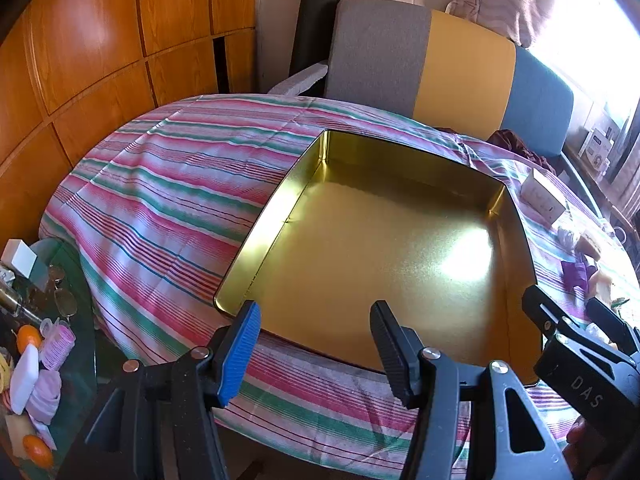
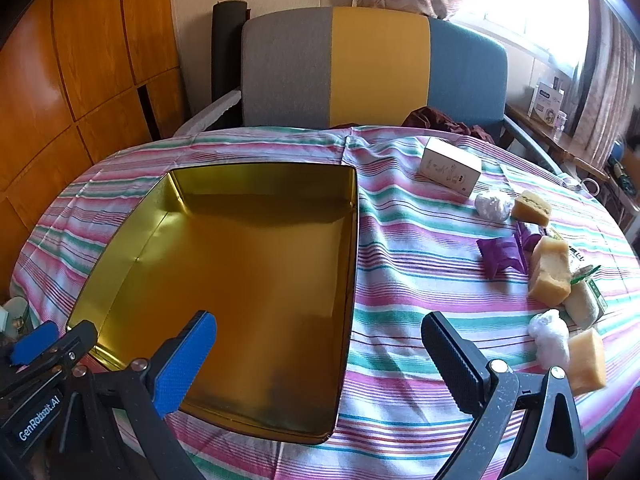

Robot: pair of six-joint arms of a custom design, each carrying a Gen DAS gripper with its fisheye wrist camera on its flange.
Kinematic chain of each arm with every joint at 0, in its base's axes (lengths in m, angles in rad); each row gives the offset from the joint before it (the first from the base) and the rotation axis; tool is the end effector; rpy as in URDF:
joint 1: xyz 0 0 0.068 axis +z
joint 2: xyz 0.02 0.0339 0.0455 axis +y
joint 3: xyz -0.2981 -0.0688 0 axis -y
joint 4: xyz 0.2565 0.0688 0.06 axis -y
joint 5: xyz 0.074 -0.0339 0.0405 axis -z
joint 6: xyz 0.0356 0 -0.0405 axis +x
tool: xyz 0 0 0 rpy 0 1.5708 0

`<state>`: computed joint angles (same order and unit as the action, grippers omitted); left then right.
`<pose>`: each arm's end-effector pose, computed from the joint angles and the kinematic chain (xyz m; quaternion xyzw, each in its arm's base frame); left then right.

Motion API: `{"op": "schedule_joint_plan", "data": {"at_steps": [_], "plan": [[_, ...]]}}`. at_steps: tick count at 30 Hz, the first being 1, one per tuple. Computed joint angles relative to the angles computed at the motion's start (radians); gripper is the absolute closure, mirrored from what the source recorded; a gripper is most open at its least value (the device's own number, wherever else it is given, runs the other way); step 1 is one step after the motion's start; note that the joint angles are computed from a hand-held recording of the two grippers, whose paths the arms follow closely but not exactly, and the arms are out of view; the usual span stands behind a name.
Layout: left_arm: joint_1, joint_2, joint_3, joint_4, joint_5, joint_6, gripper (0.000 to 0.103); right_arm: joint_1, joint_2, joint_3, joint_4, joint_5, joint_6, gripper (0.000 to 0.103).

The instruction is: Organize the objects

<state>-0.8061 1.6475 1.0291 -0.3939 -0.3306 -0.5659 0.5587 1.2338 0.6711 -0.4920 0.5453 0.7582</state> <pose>0.2463 -0.2400 0.2196 0.0686 0.9468 -0.0498 0.3106 0.1980 0.1020 0.2179 0.1611 0.9197 -0.0556 0.3537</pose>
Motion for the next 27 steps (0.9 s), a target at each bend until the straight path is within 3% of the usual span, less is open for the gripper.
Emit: {"op": "schedule_joint_plan", "data": {"at_steps": [9,13,18,23,27], "plan": [[-0.011,0.006,0.005,-0.007,-0.007,-0.012,0.045,0.005,-0.044,-0.014,0.0,0.005,-0.005,0.0],[-0.02,0.012,0.004,-0.002,0.016,-0.005,0.045,-0.019,-0.11,-0.044,0.024,-0.001,-0.069,0.0],[-0.04,0.022,-0.007,0.033,0.078,0.021,0.045,-0.15,-0.246,-0.096,0.016,-0.124,-0.19,0.0],[-0.092,0.033,-0.011,0.062,0.076,0.063,0.045,-0.32,-0.443,-0.148,-0.103,-0.156,-0.227,0.0],[-0.133,0.015,-0.03,0.1,0.08,0.086,0.045,-0.53,-0.611,-0.171,-0.202,-0.202,-0.337,0.0]]}}
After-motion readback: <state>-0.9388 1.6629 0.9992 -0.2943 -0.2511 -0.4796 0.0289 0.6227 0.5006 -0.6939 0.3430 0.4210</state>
